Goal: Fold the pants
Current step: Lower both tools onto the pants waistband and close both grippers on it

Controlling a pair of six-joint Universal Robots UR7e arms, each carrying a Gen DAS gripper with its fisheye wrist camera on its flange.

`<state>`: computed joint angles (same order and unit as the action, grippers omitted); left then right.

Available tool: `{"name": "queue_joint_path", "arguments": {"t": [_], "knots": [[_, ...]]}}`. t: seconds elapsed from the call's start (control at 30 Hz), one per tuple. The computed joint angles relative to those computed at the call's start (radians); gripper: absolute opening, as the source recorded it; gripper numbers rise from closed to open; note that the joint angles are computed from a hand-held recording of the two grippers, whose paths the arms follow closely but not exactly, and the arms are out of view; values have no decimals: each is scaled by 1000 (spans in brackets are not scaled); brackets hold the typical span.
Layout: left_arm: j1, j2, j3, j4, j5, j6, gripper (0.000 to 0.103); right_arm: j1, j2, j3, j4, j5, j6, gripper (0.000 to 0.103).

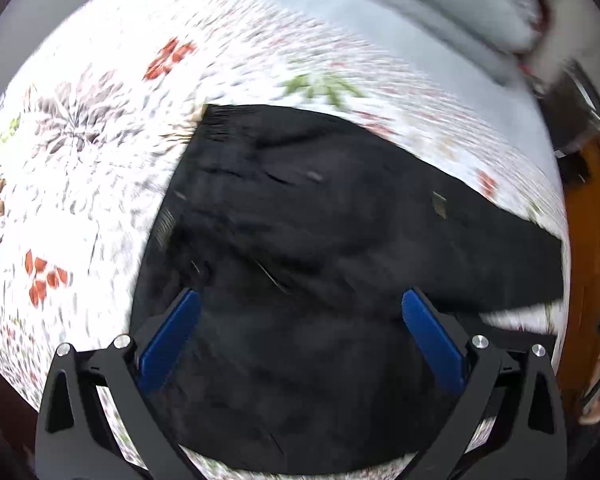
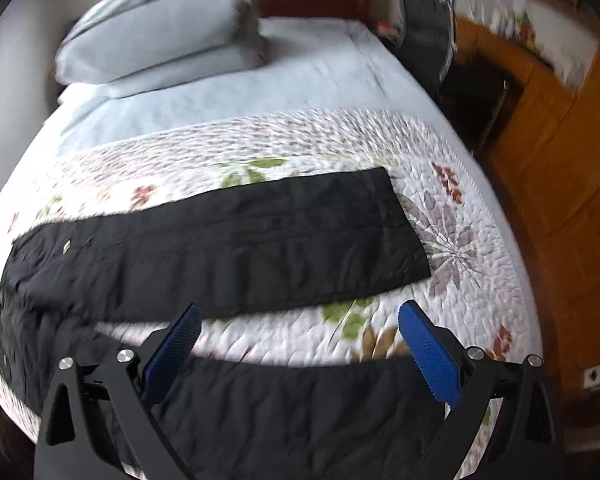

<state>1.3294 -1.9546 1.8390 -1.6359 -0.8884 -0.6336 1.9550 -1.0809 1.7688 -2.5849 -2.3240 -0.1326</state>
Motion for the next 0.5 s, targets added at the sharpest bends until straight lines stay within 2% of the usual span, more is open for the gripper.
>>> {"name": "queue_joint_path", "arguments": {"t": [0.1, 0.17, 0.27, 0.33, 0.4, 0.5], "knots": [[176, 145, -140, -24, -113, 55, 101, -86, 56, -113, 93, 94, 60, 100], [257, 214, -210, -35, -166, 40, 101, -129, 99, -175, 116, 119, 87, 100], [339, 276, -263, -83, -252, 46, 101, -172, 172, -274, 182, 118, 98, 100], [361, 305, -286, -87, -256, 45, 101, -193, 212, -329, 216, 116, 84, 100], [372, 338, -313, -69, -229, 40, 101, -205, 247, -369, 224, 102, 57, 100], [380, 367, -337, -60, -233, 54, 101, -222, 278, -419, 248, 136, 11, 100]]}}
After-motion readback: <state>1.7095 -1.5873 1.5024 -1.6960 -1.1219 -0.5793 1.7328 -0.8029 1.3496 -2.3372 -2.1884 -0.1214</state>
